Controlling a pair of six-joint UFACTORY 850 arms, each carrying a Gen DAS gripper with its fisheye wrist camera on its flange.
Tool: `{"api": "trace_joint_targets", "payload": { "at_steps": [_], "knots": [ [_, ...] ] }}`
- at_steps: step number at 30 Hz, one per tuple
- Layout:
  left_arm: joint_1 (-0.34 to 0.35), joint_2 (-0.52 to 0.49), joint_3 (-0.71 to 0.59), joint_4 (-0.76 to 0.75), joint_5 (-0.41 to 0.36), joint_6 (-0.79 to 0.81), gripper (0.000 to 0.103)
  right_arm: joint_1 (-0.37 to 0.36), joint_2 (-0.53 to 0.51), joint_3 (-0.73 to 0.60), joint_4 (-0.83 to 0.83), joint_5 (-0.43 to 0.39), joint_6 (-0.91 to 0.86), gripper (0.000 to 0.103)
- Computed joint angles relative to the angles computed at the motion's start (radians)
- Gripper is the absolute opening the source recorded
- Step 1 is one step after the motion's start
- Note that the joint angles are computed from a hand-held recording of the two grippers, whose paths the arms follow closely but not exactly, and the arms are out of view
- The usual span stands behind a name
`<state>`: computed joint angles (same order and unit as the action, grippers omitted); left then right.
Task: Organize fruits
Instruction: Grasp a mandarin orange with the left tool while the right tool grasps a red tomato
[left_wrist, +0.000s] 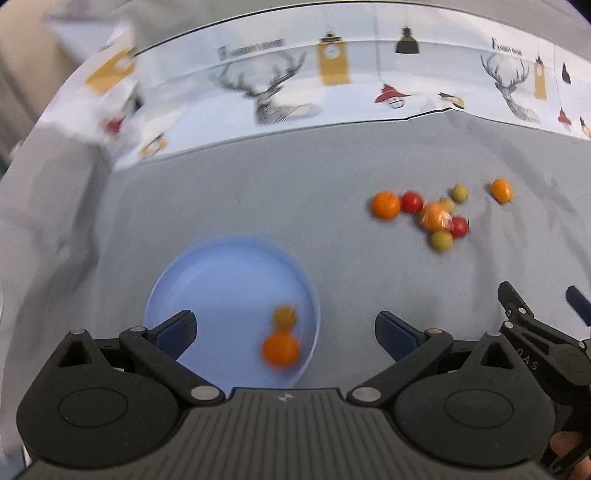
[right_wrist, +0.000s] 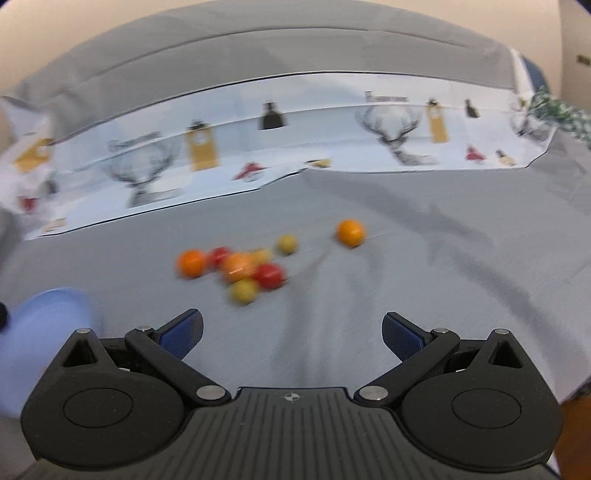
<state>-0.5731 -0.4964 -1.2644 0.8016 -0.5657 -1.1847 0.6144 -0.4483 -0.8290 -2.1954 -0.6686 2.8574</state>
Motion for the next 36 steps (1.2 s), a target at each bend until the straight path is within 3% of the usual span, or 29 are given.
{"api": "trace_joint_targets", "payload": {
  "at_steps": [4,12,19,21,24,25,27,28,29,33,36],
  "knots": [
    [0.026,-0.179,-0.214,-0.104,0.003,0.163,0.103,-0.067,-0.125,-0.096,-0.028,-0.036,-0.06,0.102],
    [0.075,-0.521,-0.636,-0.381,-0.077,0.531,0.103,-0.163,-0.297,-0.292,-0.23,0.073,-0.124,0.102],
    [0.1,-0.701,-0.874,-0.468,-0.166,0.678,0.103,-0.182,-0.366,-0.377,-0.361,0.105,-0.143,0.101],
    [0.112,-0.7,-0.874,-0.516,-0.151,0.707,0.103,-0.186,-0.363,-0.375,-0.407,0.112,-0.11,0.095],
    [0.12,-0.75,-0.966,-0.555,-0.21,0.747,0.103,-0.178,-0.355,-0.356,-0.455,0.086,-0.106,0.083],
    [0.12,-0.758,-0.981,-0.555,-0.217,0.746,0.103,-0.179,-0.355,-0.355,-0.478,0.089,-0.093,0.076],
    [0.111,-0.736,-0.947,-0.5,-0.171,0.712,0.092,-0.193,-0.347,-0.349,-0.575,0.115,0.012,0.063],
    [0.11,-0.708,-0.901,-0.5,-0.122,0.727,0.06,-0.204,-0.34,-0.343,-0.662,0.133,0.105,0.047],
    [0.11,-0.69,-0.877,-0.54,-0.098,0.774,0.04,-0.208,-0.334,-0.339,-0.71,0.142,0.157,0.03],
    [0.099,-0.59,-0.724,-0.44,0.017,0.703,0.04,-0.197,-0.32,-0.32,-0.633,0.122,0.123,0.029],
    [0.094,-0.499,-0.601,-0.406,0.081,0.654,0.04,-0.188,-0.296,-0.283,-0.53,0.036,0.09,0.029]
  ]
}}
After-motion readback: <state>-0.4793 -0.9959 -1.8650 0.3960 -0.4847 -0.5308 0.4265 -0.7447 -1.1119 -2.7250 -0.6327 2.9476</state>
